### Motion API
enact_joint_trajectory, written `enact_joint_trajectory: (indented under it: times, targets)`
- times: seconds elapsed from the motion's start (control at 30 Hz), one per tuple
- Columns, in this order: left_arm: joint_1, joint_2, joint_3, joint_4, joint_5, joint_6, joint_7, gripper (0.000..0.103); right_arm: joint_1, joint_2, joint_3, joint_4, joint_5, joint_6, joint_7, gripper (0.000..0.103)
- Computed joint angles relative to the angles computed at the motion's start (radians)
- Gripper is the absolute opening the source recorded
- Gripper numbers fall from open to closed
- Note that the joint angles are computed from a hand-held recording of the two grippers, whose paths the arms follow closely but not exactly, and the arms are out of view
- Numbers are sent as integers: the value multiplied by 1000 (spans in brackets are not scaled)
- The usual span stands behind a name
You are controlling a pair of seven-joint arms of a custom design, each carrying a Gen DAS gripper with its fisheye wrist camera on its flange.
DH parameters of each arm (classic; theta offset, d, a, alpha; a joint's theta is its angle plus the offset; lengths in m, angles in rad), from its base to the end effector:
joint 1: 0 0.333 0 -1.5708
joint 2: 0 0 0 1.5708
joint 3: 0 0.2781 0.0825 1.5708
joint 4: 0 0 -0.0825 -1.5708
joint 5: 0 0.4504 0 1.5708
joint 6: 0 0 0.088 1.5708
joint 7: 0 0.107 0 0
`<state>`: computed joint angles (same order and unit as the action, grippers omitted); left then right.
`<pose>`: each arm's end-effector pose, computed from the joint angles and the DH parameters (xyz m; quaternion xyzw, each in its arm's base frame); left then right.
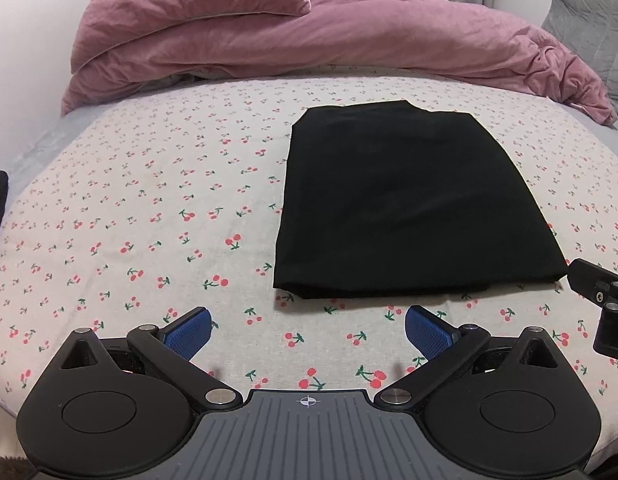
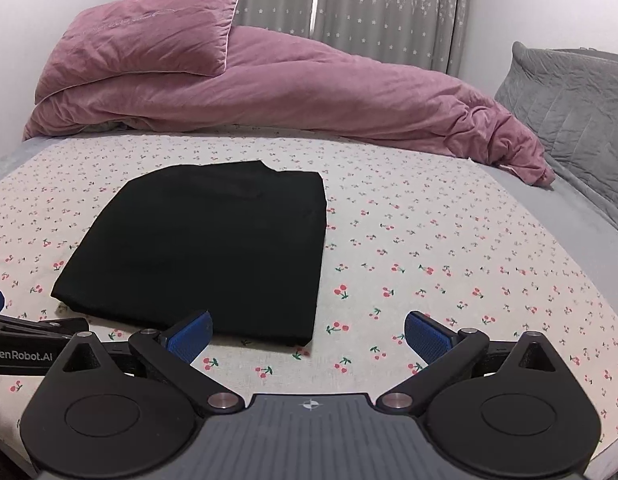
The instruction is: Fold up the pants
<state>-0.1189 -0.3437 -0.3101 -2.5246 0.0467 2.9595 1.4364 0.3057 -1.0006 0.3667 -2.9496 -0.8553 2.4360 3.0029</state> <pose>0.4898 -0.2260 0.4088 -0.5268 0.7624 -0.2938 0.2343 0.3315 0.2060 0.3955 -0.5240 0.6944 -0.4262 0.2482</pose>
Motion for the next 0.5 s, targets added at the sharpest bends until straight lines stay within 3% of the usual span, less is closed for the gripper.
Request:
enact_joint_trajectory:
  times: [0.5]
  targets:
    - [-11, -13, 9, -18, -18, 8, 41, 103, 6, 14, -1, 5, 6, -9, -6, 102]
